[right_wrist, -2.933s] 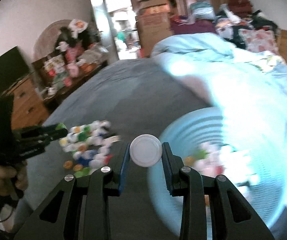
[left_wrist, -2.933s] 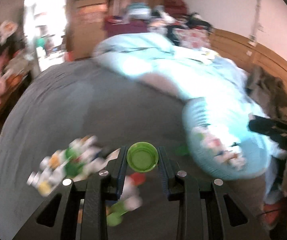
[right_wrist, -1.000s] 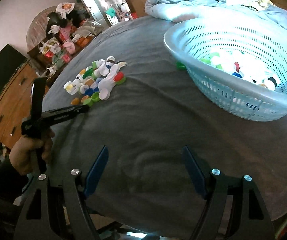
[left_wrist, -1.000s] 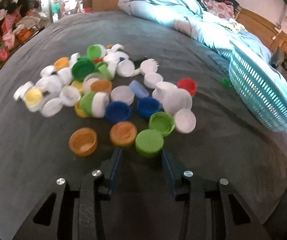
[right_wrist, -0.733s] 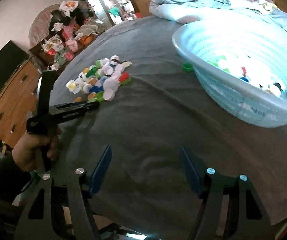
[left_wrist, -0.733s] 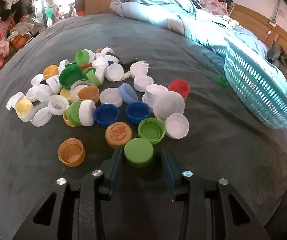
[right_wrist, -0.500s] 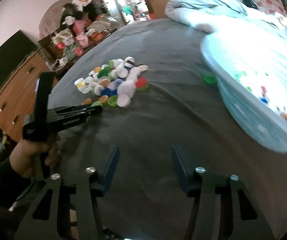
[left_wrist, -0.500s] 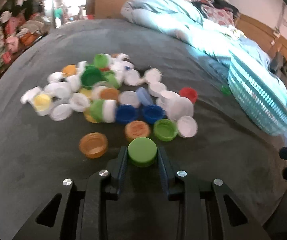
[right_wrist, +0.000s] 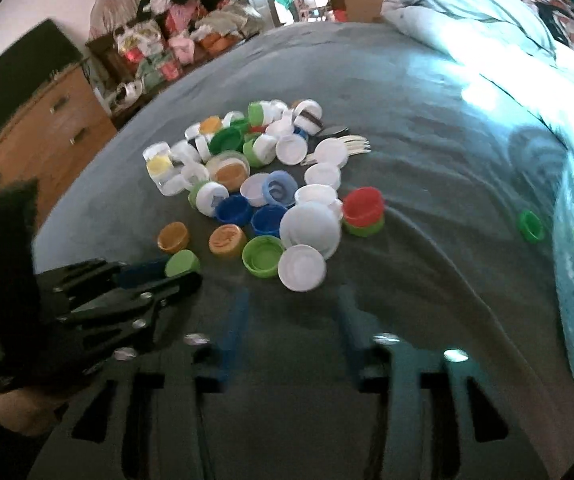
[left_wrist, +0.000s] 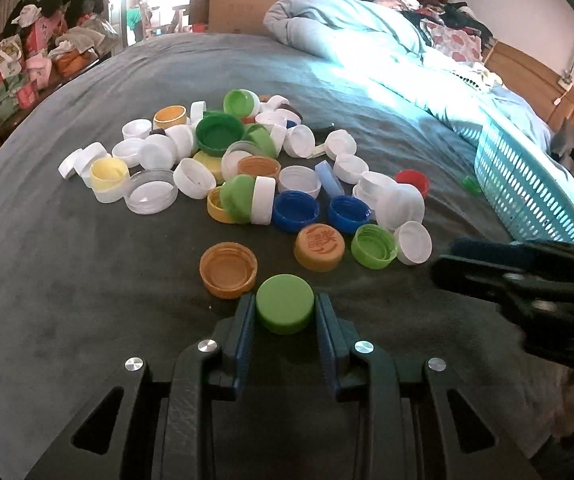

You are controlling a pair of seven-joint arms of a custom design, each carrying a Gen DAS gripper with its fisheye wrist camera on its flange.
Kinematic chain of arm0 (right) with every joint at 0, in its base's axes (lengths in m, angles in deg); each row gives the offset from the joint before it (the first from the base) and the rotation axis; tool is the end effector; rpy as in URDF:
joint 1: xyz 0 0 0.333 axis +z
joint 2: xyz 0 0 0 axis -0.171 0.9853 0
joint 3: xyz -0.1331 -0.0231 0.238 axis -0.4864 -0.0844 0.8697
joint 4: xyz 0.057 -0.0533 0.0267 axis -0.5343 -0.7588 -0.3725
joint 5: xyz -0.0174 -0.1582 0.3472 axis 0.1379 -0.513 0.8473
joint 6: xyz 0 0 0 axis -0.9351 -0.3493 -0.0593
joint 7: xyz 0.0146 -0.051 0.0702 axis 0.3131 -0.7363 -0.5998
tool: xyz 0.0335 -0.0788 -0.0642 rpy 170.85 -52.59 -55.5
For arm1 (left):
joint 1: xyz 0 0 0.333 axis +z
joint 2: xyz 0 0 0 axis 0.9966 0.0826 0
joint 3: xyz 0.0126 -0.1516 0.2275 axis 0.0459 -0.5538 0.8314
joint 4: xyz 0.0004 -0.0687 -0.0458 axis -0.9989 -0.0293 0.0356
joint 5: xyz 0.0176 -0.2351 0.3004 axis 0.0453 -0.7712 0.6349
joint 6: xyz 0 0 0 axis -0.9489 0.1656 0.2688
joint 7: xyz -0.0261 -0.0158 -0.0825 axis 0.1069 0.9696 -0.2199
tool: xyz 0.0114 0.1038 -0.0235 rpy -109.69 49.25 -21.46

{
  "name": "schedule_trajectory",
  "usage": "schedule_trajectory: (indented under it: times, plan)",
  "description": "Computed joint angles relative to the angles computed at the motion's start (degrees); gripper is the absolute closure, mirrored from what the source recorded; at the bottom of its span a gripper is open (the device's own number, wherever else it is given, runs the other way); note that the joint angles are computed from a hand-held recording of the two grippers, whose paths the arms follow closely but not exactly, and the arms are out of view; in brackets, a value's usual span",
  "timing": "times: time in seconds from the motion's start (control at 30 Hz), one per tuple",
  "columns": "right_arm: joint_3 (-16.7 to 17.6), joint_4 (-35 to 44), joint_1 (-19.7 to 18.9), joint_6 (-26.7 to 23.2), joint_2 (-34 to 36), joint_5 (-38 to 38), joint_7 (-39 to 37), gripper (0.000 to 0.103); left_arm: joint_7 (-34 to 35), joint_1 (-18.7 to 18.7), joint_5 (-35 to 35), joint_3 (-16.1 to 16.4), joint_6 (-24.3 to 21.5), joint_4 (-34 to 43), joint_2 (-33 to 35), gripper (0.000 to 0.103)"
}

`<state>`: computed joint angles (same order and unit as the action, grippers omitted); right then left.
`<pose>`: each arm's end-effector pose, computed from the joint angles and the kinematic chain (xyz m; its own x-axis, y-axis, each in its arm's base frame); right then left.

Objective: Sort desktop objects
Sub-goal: 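Grasp a white cap with the right gripper while the left holds green cap, then carry both caps over the blue basket and open both grippers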

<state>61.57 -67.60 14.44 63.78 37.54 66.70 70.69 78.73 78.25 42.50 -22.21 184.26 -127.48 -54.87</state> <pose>0.4967 0.3556 0.4251 0.7442 -0.6412 -0.1872 -0.6198 -0.5583 -0.5514 0.3853 -0.2692 0.4185 0.1589 -0.9750 0.1556 -0.7739 -0.2208 -0.5936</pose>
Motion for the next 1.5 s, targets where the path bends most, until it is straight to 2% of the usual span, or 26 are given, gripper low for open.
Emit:
schedule_trajectory:
  times: [0.13,0.2,0.67,0.83,0.97,1.1,1.3,1.5]
  plan:
    - [-0.42,0.44,1.06,2.65,1.63,-6.05,4.9,0.08,-0.07,0.03,-0.06,0.12,0.62,-0.28,-0.01,0.072]
    - [-0.18,1.7,0.86,1.36,2.84,-7.31,6.1,0.08,-0.15,0.06,-0.24,0.19,1.2,-0.6,-0.08,0.072]
    - [0.5,3.05,1.43,4.39,5.23,-15.83,13.1,0.078,-0.65,0.87,0.24,-0.35,2.05,-0.55,0.36,0.071]
    - [2.18,3.99,-0.99,1.81,4.95,-10.78,9.03,0.079,-0.67,0.87,0.09,-0.23,2.46,-0.67,0.36,0.071]
    - [2.17,1.5,-2.13,1.07,1.22,-4.66,5.24,0.079,-0.65,1.0,-0.05,-0.28,2.81,-0.88,0.21,0.071]
    - [0.6,-1.88,-1.72,0.66,-3.54,0.22,2.79,0.079,-0.05,0.63,-0.26,-0.45,0.38,0.1,0.17,0.071]
    - [-3.46,-5.62,-0.48,0.24,-10.5,6.02,-3.04,0.079,0.72,-0.51,1.24,-0.64,-6.17,4.56,-0.02,0.071]
    - [-7.78,-4.81,-0.66,-0.29,-13.99,9.0,-6.82,0.079,3.17,-1.81,5.16,-0.33,-11.56,15.57,4.44,0.071]
